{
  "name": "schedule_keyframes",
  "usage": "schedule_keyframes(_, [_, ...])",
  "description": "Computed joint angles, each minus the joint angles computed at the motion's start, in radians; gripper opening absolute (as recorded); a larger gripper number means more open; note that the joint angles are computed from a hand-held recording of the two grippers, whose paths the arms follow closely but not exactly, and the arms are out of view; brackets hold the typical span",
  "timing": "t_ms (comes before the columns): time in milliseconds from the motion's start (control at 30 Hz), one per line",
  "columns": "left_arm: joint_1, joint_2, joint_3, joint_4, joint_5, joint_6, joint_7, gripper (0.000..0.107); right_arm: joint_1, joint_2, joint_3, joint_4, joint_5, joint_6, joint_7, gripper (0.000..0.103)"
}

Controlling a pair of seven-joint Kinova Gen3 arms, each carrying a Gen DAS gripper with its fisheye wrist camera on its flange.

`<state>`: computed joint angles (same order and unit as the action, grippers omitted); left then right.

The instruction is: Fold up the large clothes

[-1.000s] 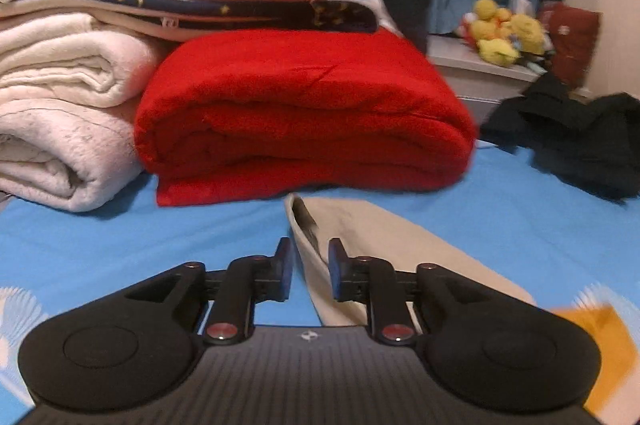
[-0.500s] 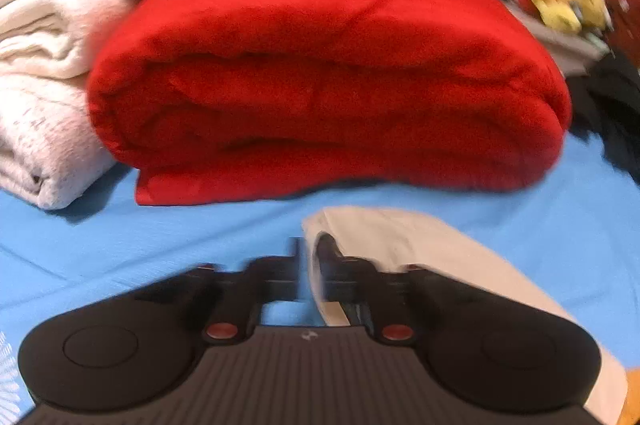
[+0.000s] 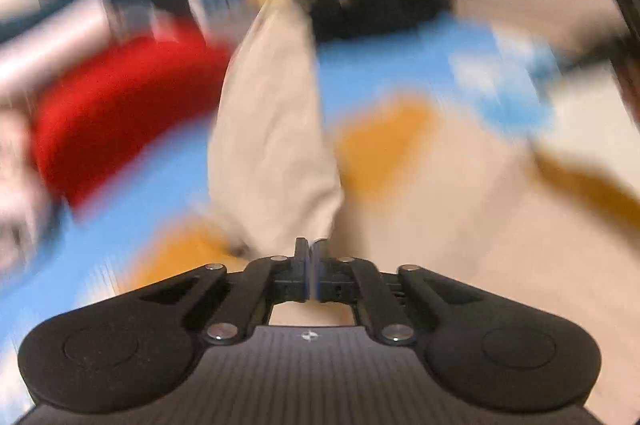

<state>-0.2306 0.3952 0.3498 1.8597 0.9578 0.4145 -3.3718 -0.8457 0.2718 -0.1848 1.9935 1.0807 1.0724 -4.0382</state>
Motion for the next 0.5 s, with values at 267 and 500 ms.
schedule_keyframes(267, [0.082,-0.028,-0.027,0.004,0.266,-0.075,0.028,0.025,-0.007,-0.036,-0.018,0.042,0.040,-0.002,-0.073,0.006])
schedule_keyframes(500, [0.326,0.180,0.043,-0.158,0.326,-0.349,0.144,0.058,0.019,-0.044,-0.023,0.051,0.047,-0.044,-0.097,0.006])
